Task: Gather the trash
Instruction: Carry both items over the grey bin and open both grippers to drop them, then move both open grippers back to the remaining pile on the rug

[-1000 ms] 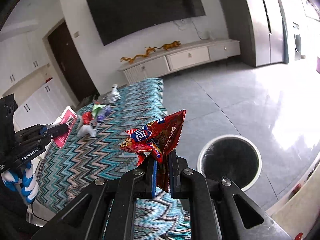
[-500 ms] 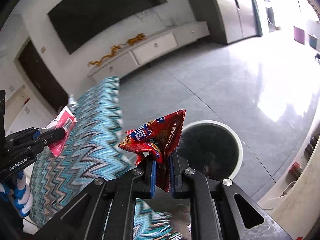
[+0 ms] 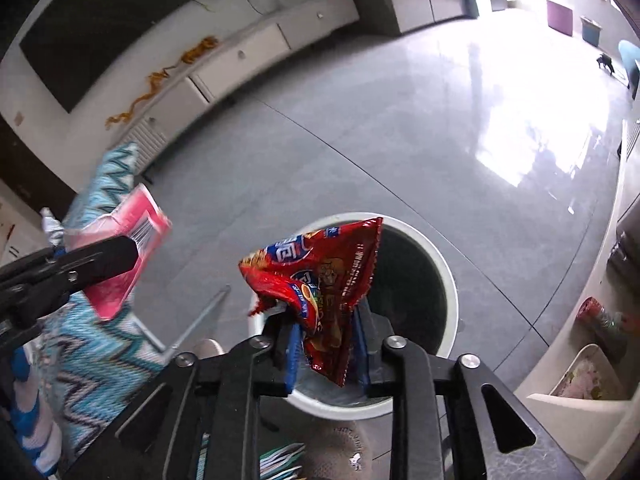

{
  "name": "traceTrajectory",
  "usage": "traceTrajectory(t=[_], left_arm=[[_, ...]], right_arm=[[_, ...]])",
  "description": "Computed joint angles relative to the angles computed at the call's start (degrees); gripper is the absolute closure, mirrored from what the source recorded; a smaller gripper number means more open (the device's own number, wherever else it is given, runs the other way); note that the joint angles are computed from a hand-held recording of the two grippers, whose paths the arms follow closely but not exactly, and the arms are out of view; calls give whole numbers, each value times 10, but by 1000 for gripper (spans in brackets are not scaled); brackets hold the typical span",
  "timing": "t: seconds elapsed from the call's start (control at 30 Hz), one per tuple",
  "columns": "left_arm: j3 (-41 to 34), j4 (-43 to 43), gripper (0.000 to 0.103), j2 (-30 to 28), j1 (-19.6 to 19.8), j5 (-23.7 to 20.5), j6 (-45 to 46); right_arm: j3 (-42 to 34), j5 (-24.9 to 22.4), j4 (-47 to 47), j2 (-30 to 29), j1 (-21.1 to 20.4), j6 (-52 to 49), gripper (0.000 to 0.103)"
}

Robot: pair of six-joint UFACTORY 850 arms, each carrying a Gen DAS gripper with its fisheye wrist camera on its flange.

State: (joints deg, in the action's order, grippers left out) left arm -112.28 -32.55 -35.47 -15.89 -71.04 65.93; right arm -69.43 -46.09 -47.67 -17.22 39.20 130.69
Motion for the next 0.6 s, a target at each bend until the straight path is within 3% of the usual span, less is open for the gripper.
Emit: traceTrajectory(t=[0.07,0.17,0.27,0.6], left_arm=[[-2,0,50,-5,-6,2,-5],[-12,3,49,-15,-9,-10,-22],[-1,-3,49,-4,-6,11,-13],[57,-74,49,62,36,64,62]], right_arm=[[0,5,22,-8,-8,-16,66],[6,11,40,-12,-16,-19,62],[7,7,46,-13,-14,-19,57],[-37,-57,40,-18,11,-23,48]])
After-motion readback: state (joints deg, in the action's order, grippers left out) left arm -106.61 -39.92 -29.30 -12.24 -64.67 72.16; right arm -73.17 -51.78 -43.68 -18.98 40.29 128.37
